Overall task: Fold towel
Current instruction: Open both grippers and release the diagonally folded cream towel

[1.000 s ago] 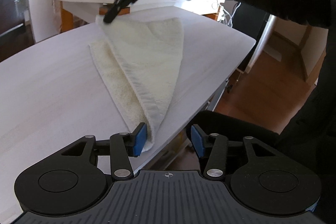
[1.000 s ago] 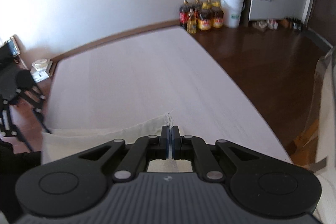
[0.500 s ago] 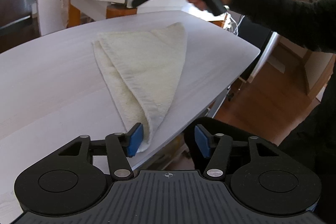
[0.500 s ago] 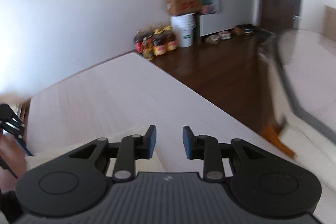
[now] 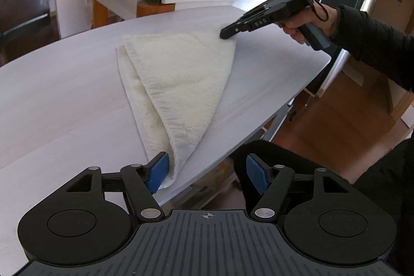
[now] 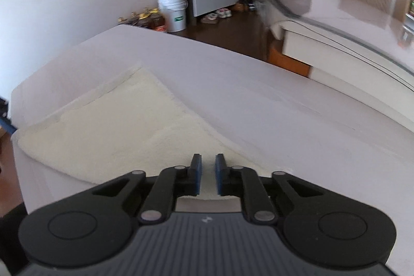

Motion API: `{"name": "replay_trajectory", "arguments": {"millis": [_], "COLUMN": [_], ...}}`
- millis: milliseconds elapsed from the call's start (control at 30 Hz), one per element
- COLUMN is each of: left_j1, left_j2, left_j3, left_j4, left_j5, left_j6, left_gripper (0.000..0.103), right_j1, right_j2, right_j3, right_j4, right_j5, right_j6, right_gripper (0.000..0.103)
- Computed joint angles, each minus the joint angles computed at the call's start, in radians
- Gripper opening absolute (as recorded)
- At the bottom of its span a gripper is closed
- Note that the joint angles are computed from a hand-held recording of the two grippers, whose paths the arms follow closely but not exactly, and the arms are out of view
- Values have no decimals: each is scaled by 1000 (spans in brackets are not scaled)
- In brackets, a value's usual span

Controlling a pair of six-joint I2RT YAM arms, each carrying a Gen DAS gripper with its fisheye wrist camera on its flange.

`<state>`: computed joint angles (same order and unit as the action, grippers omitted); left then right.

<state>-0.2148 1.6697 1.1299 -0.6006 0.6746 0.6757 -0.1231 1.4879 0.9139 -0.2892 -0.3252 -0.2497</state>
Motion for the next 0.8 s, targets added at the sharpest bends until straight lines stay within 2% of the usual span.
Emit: {"name": "replay_trajectory", "arguments": {"millis": [233,333,467,500,600,633,733,800], "left_j1": [-51,-81,-72,-58,-15,-7,20,34], "left_j2": [-17,-35,-73,-85,-112,-115,-123,-126], "left_j3": [-35,-62,-92,-96,-101,-99,-87,-75], "left_j4": [26,49,56,50,48,47,56,72], "left_j5": [26,39,46,39,5,0,-16,-38], "left_j6": [-54,-76,-70,-51,11,24,74,109], "left_gripper": [70,70,71,71,76,78,90,90], "right_j1": [-40,-20,34,82,215,286,459,666], "right_j2": [74,96,-18,-113,-258,-312,-397,-433], "right_j3": [49,69,-1,-59,-135,-171,-226,-270], "right_j4": [38,57,73,75,49,53,54,77], "right_j5": [43,122,163,161,163,201,313,466], "right_j6": [-37,-45,-41,-25,27,56,135,229], "right_gripper": [10,12,15,19,34,40,42,45]}}
